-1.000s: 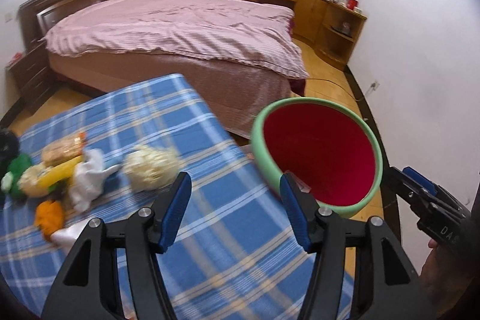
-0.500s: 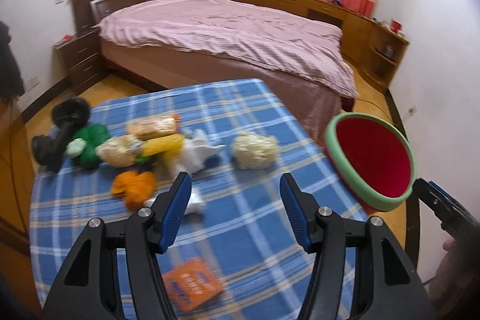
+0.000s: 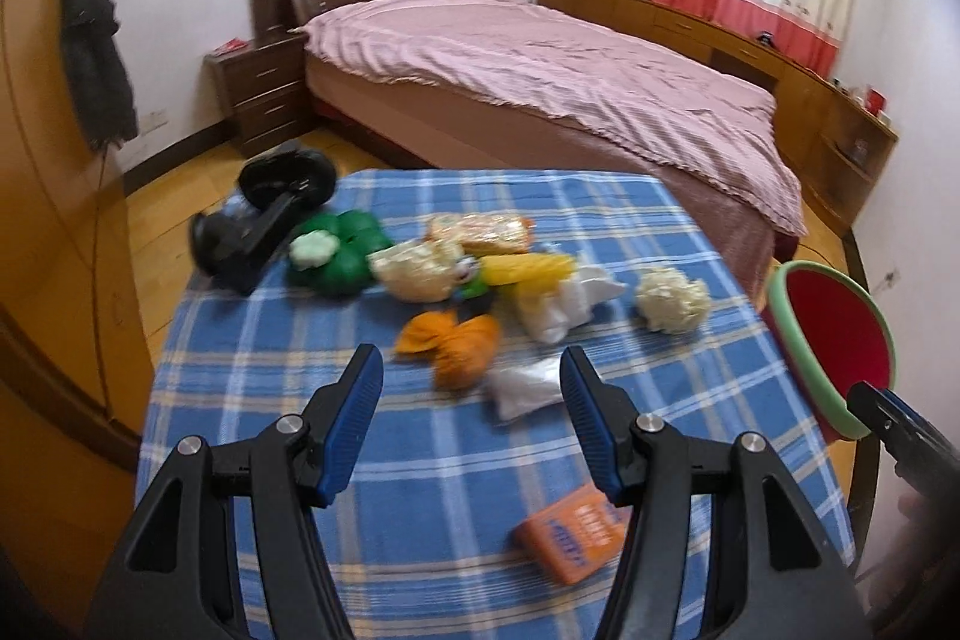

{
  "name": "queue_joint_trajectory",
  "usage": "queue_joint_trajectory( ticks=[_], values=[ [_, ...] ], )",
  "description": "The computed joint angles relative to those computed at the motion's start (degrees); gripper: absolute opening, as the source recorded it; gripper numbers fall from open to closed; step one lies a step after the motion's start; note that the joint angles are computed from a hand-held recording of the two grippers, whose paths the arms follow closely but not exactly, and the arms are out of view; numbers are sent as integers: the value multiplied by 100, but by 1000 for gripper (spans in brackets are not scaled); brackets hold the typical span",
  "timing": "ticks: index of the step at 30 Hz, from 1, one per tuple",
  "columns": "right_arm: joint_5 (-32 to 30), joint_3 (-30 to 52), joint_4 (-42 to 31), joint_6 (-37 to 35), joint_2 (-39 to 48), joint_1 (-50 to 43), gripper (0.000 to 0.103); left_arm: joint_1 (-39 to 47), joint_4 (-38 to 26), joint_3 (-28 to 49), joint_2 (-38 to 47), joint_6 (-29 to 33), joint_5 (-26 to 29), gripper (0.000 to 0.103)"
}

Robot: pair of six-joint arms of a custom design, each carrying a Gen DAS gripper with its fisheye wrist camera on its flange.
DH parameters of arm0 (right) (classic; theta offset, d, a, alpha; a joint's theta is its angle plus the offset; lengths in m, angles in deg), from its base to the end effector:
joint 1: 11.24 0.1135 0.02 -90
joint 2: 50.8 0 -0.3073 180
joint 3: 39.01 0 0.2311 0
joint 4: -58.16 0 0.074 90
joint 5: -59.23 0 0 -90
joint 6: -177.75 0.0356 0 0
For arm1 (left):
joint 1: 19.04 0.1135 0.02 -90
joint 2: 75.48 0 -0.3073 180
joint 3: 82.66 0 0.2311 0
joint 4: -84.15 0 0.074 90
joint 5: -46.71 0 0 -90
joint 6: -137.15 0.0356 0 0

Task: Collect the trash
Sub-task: 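Grasp the white plastic bag with the right tool while the left tool returns over the table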

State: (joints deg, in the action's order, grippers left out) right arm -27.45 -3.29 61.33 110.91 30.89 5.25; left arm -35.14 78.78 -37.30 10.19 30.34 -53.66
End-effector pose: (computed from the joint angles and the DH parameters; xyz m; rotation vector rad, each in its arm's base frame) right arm 0.2083 0.0595 0.1770 0.1652 2.3273 0.2821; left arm 0.2412 -0.0629 0.1924 -0.1014 2.3503 -0.0666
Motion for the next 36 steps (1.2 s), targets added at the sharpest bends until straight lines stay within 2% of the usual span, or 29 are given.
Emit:
queue_joint_trajectory(
  ticks=[6,13,26,36],
  values=[
    [209,341,149,224,686,701,86,604,251,-347,47,58,263,61],
    [168,840,169,249,1446,1211,87,1233,576,-618,254,108,556,61],
    [-44,2089,-328,39,2630,1549,88,2027,928,-672,818,241,939,61],
    [-207,3009,-883,-212,3373,1730,88,2265,1098,-576,1310,250,1084,61]
  ],
)
